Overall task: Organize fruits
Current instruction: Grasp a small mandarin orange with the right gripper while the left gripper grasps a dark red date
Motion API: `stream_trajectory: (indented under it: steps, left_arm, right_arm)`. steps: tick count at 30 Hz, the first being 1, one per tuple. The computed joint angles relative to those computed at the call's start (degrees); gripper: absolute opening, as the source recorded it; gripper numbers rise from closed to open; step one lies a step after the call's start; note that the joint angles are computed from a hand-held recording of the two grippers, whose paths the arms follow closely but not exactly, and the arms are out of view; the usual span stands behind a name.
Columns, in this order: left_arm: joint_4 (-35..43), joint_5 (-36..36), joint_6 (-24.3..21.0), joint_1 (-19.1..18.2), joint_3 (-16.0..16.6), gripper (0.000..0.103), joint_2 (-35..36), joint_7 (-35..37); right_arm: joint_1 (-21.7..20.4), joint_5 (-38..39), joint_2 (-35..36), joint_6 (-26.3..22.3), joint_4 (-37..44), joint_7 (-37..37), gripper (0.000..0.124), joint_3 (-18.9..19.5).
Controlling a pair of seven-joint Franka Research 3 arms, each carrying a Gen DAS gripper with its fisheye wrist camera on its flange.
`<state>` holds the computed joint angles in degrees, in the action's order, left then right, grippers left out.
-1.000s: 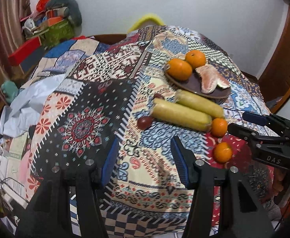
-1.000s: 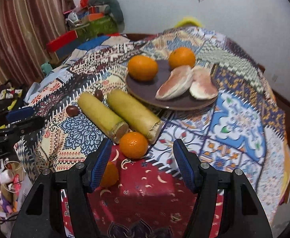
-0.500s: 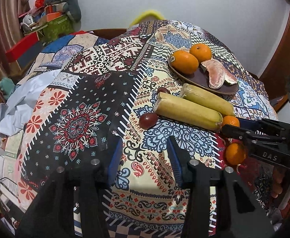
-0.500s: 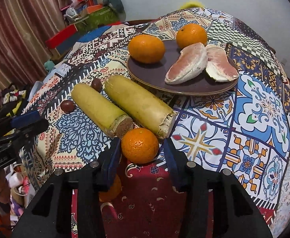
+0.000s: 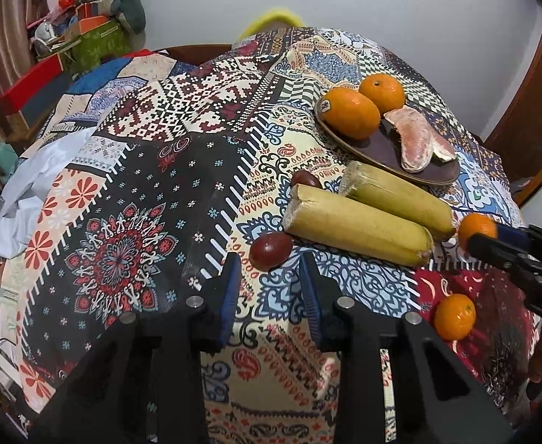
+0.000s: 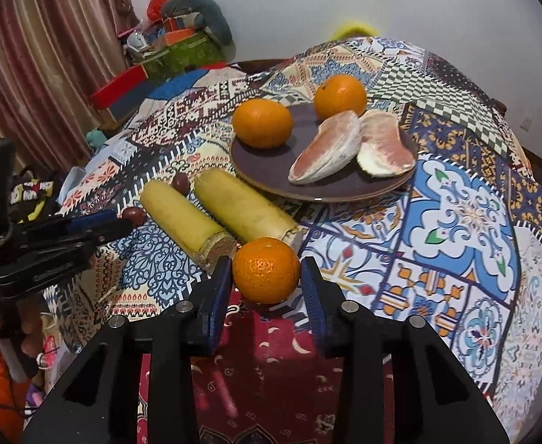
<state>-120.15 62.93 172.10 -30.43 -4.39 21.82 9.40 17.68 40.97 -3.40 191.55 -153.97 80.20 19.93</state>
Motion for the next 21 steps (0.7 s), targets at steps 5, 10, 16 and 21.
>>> stream_trajectory:
  steps: [5, 10, 16, 21]
  left_arm:
    - [1.4, 0.5, -0.3, -0.4, 0.4, 0.032, 1.2, 0.0]
    - [2.5, 0.0, -0.4, -0.7, 0.7, 0.024, 2.1, -0.1]
    - [2.0, 1.7, -0.9, -1.5, 1.4, 0.024, 1.4, -2.6]
    - [1.2, 4.9, -1.9, -1.2, 0.9, 0.024, -0.4, -5.4]
  right_arm:
    - [1.5, -2.1, -0.9, 0.6, -1.0, 1.6, 0.035, -2.1]
    - [2.4, -2.9, -0.9, 1.0, -1.3, 2.3, 0.035, -3.6]
    - [2.9, -3.3, -1.3, 1.4, -1.7, 2.8, 0.035, -4.3]
    - [2.7, -3.3, -2.0, 2.0, -2.3, 3.2, 0.035, -4.4]
